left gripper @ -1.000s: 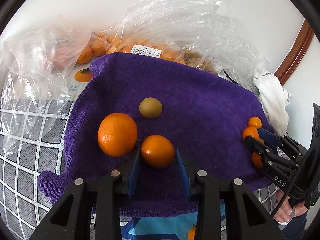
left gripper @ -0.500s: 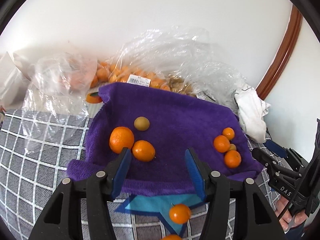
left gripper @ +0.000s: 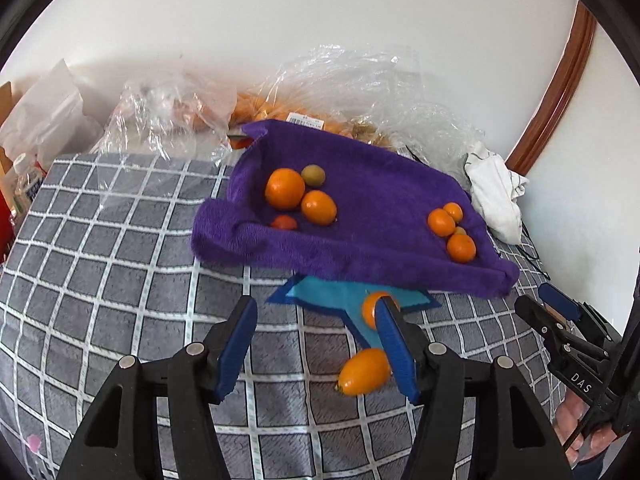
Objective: Organize fruits
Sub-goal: 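Withdraw both tools toward the remaining fruit on the blue star mat, then grasp the oval orange fruit with the left tool while the right tool grasps an orange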
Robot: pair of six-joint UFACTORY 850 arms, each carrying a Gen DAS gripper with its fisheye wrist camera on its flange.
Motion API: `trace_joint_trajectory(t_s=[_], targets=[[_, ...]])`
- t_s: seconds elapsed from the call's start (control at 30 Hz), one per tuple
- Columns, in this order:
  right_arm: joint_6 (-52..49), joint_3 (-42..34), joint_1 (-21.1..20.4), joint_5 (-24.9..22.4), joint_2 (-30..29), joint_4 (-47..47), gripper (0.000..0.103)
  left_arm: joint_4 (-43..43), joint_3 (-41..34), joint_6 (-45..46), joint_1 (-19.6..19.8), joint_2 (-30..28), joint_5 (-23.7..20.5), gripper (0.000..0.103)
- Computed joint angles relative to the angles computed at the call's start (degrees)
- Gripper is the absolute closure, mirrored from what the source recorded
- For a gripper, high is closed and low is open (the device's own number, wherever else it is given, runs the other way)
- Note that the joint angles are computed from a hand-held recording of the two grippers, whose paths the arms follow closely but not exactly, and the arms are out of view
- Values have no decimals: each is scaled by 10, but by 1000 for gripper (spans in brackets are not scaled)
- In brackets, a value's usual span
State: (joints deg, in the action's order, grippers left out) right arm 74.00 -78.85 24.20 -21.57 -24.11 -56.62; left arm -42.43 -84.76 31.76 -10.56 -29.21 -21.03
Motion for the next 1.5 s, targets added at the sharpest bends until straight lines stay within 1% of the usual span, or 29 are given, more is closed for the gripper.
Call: trace_joint_trajectory(t_s=[0.13,0.27,0.33,0.4,0.47,0.53,0.6,0.73,0.77,0.83,0.87,0.93,0.97,1.0,1.07,1.1,1.2,1.27,1.3,1.4,1.5], targets=[[36,33,7,0,12,-30,38,-44,27,57,-7,5,-7,44],[25,53,2,7,16,-4,38,-48,38,75,-18,0,-15,45],[43,64,-1,13,20,-12,38,-61,40,91,-22,-4,-18,46],[46,71,-4,25,23,-7,38,-65,42,93,-27,-6,-15,50],[59,77,-6,39,25,-18,38,-51,40,78,-33,-11,-11,58],[74,78,-5,44,24,-33,38,-45,44,79,-37,-10,9,65],[63,74,-5,52,19,-21,38,-65,45,103,-36,-8,10,66],[36,56,-2,55,5,-1,38,-80,53,115,-28,4,33,70],[25,51,-1,57,0,8,38,-73,51,111,-25,5,36,78],[-3,34,3,57,-12,33,38,-19,43,63,-18,5,42,79],[-14,26,5,57,-19,42,39,-11,41,57,-14,4,45,79],[-42,7,9,61,-34,64,39,-25,43,78,-6,6,54,84],[-56,-1,11,60,-40,74,40,-15,41,68,-4,4,57,83],[-71,-13,14,57,-48,85,40,-30,38,79,2,2,44,83],[-91,-31,18,51,-62,98,40,-87,36,130,14,-3,12,84],[-108,-40,18,51,-68,115,40,-93,36,137,18,-4,2,84],[-144,-59,20,54,-81,148,40,-68,44,129,18,-5,16,84],[-182,-75,20,53,-92,181,40,-11,45,76,18,-7,33,84],[-200,-81,20,54,-96,197,40,-10,46,71,21,-6,33,84],[-279,-105,17,59,-111,275,41,-48,42,96,36,-8,15,84],[-336,-133,17,56,-131,331,45,-57,37,93,46,-12,4,83]])
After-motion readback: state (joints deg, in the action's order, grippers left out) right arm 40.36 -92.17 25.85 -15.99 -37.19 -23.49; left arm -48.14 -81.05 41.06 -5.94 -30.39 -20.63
